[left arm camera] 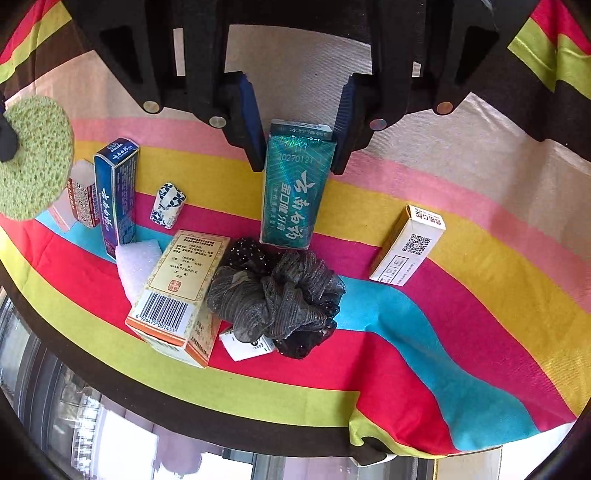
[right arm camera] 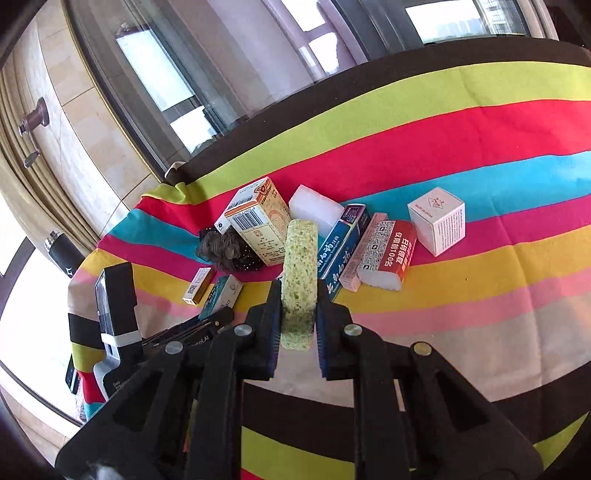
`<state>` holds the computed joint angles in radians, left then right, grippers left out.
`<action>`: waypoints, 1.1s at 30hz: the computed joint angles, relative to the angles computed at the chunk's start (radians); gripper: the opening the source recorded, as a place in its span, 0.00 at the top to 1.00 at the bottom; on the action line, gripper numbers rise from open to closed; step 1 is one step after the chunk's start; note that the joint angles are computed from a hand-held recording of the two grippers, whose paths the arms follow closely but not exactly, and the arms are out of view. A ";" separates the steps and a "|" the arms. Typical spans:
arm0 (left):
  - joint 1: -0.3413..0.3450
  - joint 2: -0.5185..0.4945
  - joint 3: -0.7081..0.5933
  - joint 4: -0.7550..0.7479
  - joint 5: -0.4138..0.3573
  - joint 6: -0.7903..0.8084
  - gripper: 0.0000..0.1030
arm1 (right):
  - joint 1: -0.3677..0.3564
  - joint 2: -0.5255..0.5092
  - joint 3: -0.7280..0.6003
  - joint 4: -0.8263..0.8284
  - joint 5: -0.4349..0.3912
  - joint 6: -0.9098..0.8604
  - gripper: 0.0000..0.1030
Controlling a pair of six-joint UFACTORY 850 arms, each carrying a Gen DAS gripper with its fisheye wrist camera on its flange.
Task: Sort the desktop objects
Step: 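Grasp the round green sponge with the right tool, then carry the green box and green sponge over the bin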
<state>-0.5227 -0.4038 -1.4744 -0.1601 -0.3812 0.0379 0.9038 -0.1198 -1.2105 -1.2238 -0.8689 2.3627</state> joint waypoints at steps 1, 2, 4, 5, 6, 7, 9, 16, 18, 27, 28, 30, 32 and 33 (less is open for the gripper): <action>0.003 0.002 0.002 -0.008 0.001 0.008 0.65 | 0.019 0.007 0.015 -0.006 -0.003 0.047 0.82; 0.005 0.003 0.005 -0.016 0.001 0.016 0.65 | 0.041 0.018 0.034 -0.021 -0.008 0.101 0.82; 0.005 0.005 0.007 -0.008 0.002 0.010 0.65 | 0.094 0.028 0.059 -0.037 -0.044 0.179 0.82; 0.006 0.006 0.009 -0.005 0.002 0.010 0.65 | 0.122 0.025 0.062 -0.040 -0.073 0.207 0.82; 0.007 0.008 0.011 -0.005 0.003 0.011 0.65 | 0.148 0.020 0.063 -0.043 -0.101 0.233 0.82; 0.009 0.011 0.014 -0.009 0.004 0.015 0.65 | 0.172 0.011 0.059 -0.048 -0.123 0.263 0.82; 0.020 0.017 0.024 -0.053 0.007 0.051 0.65 | 0.217 0.012 0.069 -0.059 -0.150 0.315 0.82; 0.033 0.086 0.098 -0.054 0.014 0.067 0.66 | 0.306 0.006 0.047 -0.024 -0.213 0.271 0.82; 0.034 0.140 0.152 -0.053 0.028 0.079 0.66 | 0.324 0.013 0.050 -0.019 -0.231 0.260 0.82; -0.056 0.349 0.333 0.264 0.083 -0.206 0.66 | 0.349 -0.001 0.039 -0.037 -0.237 0.272 0.82; -0.060 0.387 0.362 0.259 0.083 -0.198 0.66 | 0.350 -0.010 0.029 -0.033 -0.233 0.260 0.82; -0.061 0.420 0.413 0.268 0.117 -0.196 0.66 | 0.351 -0.019 0.022 -0.031 -0.209 0.250 0.82; -0.050 0.489 0.481 0.226 0.132 -0.153 0.66 | 0.356 -0.030 0.011 -0.027 -0.195 0.241 0.82; -0.041 0.522 0.507 0.183 0.131 -0.111 0.66 | 0.358 -0.036 0.004 -0.023 -0.184 0.226 0.82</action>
